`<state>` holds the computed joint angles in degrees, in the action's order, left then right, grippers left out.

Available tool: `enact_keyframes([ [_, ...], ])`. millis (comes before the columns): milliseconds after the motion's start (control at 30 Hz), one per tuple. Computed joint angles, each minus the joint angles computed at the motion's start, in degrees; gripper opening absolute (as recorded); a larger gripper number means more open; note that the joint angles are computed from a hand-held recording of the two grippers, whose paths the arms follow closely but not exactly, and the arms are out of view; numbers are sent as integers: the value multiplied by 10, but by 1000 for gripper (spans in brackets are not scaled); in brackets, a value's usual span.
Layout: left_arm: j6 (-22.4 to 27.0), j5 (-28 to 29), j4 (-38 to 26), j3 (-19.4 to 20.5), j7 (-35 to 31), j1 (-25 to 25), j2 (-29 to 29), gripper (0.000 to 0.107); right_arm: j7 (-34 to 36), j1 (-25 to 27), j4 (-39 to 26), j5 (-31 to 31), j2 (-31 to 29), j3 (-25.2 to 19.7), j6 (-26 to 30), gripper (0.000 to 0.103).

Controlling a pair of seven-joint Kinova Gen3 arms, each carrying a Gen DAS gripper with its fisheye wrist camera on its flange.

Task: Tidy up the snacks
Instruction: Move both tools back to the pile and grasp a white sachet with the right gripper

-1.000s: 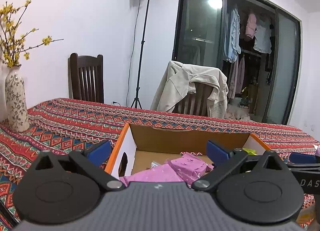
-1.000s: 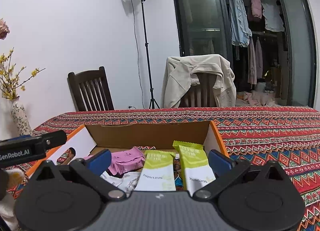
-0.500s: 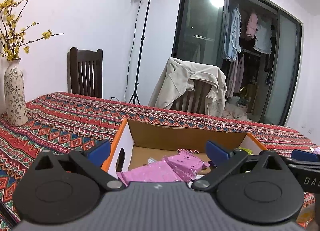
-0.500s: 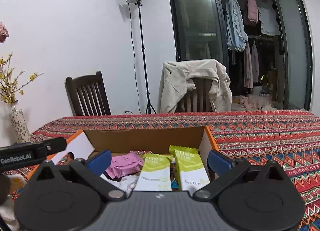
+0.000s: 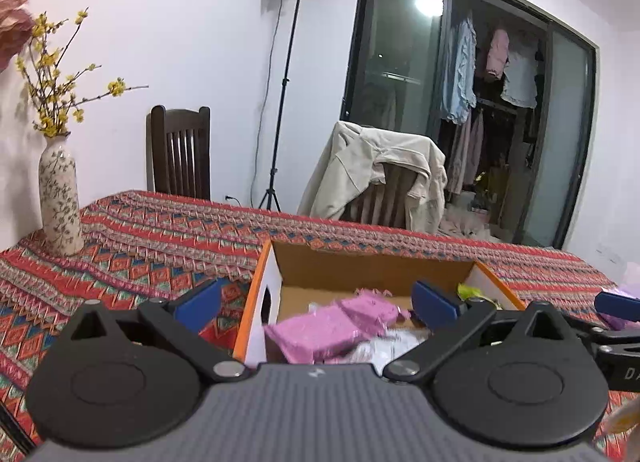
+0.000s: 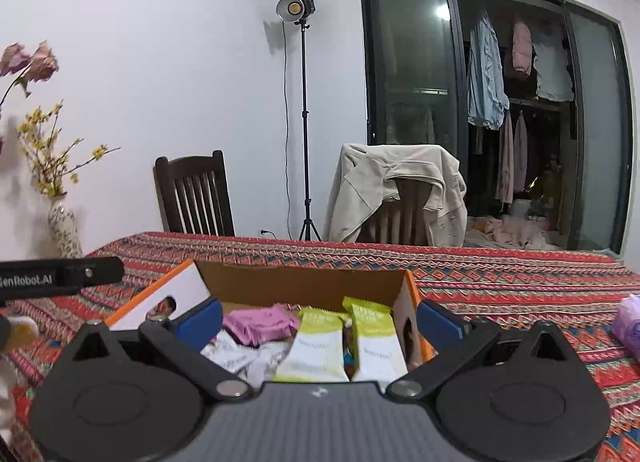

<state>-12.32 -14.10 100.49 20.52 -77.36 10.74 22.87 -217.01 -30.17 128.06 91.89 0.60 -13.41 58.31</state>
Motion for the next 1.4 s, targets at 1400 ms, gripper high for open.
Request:
enact_keyframes([
  [1400,24,-130,156,147,81,-182,-34,103,68,-63,-10,-165,49,-5,-107,79],
])
